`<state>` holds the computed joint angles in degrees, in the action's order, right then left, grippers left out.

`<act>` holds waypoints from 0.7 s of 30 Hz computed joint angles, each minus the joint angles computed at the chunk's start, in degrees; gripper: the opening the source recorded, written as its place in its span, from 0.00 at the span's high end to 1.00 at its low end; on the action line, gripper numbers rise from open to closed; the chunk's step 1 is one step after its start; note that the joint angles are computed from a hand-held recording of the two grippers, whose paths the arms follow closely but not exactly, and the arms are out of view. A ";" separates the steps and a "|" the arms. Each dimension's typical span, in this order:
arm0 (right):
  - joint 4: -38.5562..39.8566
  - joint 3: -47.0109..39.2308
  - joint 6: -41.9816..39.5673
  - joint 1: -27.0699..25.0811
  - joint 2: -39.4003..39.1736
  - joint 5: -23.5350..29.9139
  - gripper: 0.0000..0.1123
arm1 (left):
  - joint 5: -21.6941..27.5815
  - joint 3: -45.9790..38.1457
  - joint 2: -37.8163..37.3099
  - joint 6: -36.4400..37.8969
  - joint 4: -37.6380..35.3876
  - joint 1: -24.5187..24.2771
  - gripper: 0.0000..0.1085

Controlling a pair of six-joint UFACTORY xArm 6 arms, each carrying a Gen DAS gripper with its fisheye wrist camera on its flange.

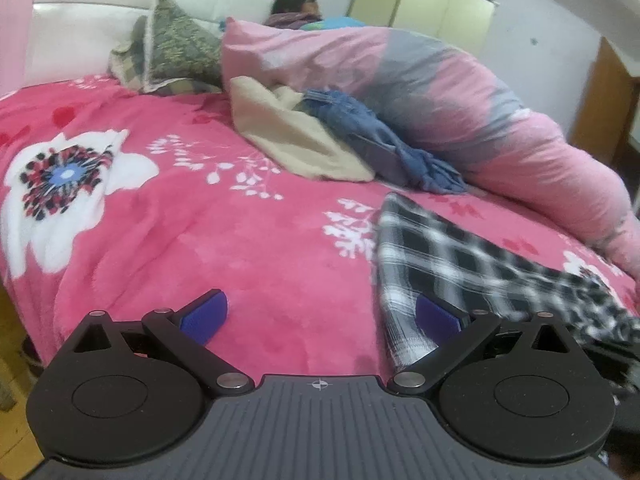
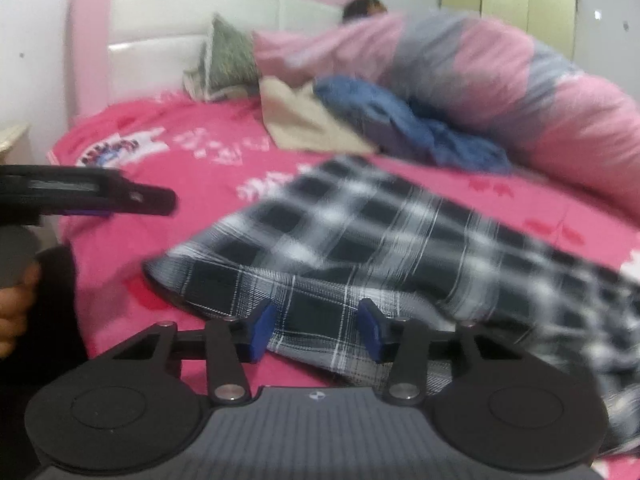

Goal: Fold clothes

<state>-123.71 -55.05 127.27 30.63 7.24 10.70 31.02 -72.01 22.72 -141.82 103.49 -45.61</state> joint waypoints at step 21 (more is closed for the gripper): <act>-1.13 5.72 12.43 -2.39 -6.76 6.29 0.65 | -1.33 -8.37 7.47 23.09 3.40 -3.61 0.06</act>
<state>-124.84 -49.33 139.71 28.24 0.47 16.99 29.68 -80.38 30.19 -118.73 106.89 -49.22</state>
